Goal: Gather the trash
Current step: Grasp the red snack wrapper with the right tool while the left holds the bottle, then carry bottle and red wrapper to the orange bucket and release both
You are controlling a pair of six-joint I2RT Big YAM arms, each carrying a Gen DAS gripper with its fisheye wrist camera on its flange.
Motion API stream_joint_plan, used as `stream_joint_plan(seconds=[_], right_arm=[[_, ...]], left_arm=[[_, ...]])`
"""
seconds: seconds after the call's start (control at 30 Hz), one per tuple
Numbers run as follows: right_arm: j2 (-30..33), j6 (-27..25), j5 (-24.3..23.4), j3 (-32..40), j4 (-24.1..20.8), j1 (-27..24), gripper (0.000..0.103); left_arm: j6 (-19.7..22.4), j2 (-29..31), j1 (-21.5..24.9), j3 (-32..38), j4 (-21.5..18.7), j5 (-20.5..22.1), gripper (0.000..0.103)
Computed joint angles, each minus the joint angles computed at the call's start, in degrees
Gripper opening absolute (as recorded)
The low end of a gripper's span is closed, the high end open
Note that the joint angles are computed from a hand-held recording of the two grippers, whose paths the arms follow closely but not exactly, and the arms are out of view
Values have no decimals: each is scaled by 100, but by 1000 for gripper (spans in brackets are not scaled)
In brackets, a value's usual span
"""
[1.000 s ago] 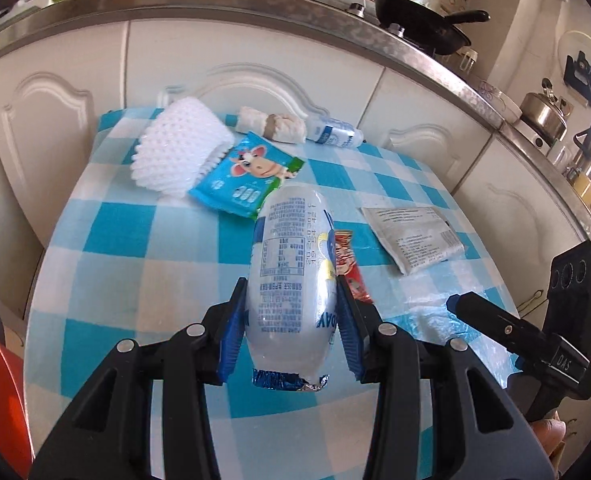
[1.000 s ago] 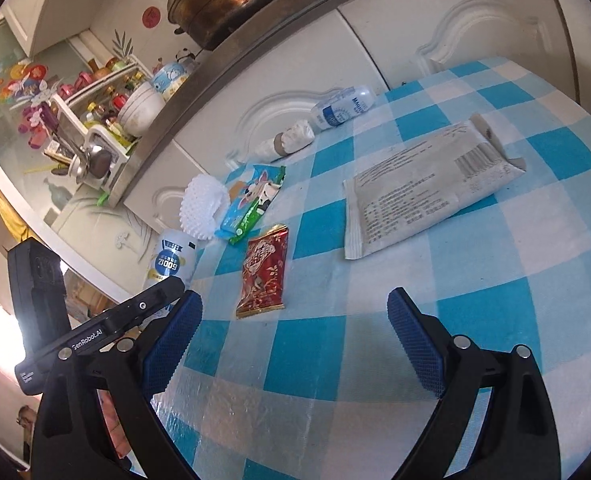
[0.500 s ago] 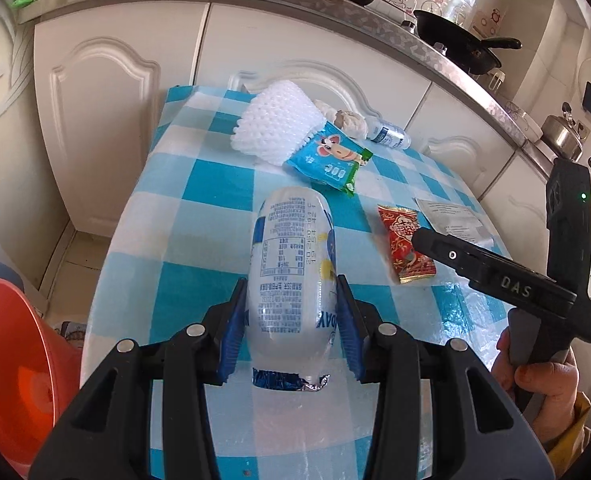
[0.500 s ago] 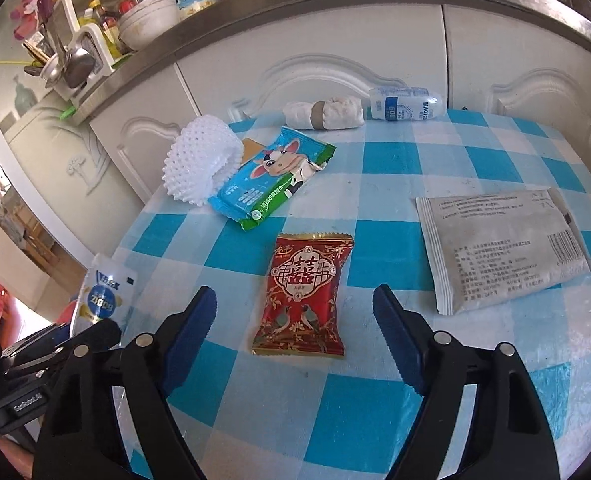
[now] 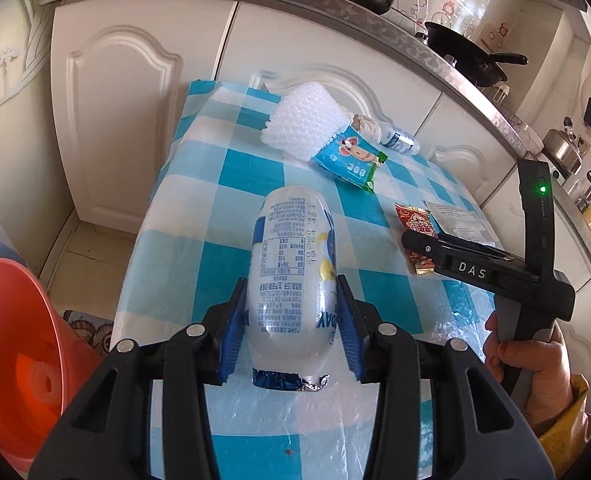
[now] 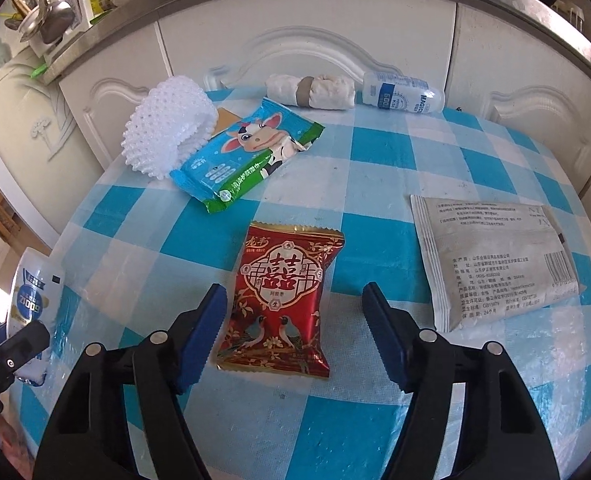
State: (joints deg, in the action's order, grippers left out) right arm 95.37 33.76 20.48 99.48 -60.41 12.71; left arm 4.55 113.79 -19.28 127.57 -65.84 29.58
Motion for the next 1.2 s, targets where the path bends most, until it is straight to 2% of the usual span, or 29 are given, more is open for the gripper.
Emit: stream_joint_plan(seconds=[0.17,0.37,0.8,1.2], right_arm=[[45,-78,237,59,-113,70,51],[-6,-40,249,-8,-47,102,45],[-283,397,221,-383,288,169,44],[-615,658,183,-574,384,507,44]], left_arm=[[22,-29,15,-44,-17,75,44],[37,-84,29,-126,-6,127,44],[41,-331,124,-429,107,295,44],[56,-716,458,-876,286,292,44]])
